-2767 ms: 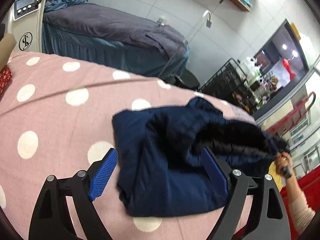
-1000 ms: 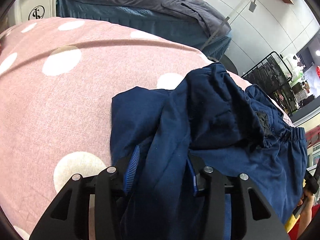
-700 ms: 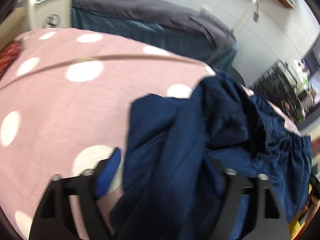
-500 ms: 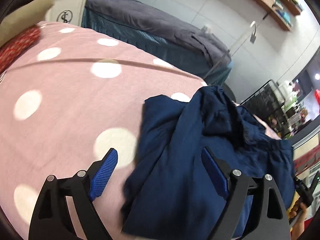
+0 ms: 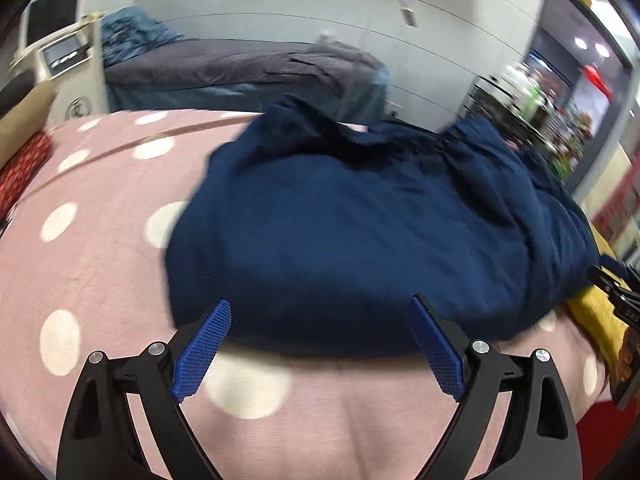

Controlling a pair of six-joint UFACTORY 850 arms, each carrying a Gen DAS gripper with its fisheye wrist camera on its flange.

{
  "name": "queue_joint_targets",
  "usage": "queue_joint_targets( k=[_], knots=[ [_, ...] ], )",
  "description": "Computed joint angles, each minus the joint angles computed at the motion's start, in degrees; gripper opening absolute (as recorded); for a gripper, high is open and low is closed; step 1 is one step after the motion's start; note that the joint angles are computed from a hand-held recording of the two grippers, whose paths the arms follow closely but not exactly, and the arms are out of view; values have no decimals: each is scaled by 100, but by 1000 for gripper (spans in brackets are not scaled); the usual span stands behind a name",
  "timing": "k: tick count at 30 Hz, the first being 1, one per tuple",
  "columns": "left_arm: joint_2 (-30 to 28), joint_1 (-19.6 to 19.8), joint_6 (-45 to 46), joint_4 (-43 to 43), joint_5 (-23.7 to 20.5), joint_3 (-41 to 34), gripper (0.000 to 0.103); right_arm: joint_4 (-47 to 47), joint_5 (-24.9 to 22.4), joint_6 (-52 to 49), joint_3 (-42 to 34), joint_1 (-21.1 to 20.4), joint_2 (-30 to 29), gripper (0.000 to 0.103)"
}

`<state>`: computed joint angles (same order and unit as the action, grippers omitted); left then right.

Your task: Fold large clothes

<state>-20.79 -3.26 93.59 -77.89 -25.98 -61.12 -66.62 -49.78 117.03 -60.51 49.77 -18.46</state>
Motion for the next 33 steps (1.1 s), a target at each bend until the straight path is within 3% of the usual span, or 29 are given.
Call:
queue_joint_targets(
  k=[3,9,12,15,25,29,33],
  knots=[
    [5,-254,169,-127,62,32,88,-26,81,-300,-293,44,-240,73],
    [23,-490,538,-803,324,74,88,-283,740,-581,-723,-131,-475,73],
    [139,-516,1208,-1433,581,263,88,-91,1185,-1254,-1239,-280,-810,73],
    [177,-417,1268,-1456,581,317,88,493,1486,-2218,-1935,-477,-1295,73],
    [-83,-91,777,-1191,690,3,88,2826,-43,-5283,-5117,-1102,-3578,75],
    [-185,-160,1032,-1450,608,-251,88,3508,-814,-5882,-6795,-1512,-4540,92],
    [-408,-364,835,-1170,608,-673,88,4235,-1275,-6330,-8139,-1863,-5353,97]
  ],
)
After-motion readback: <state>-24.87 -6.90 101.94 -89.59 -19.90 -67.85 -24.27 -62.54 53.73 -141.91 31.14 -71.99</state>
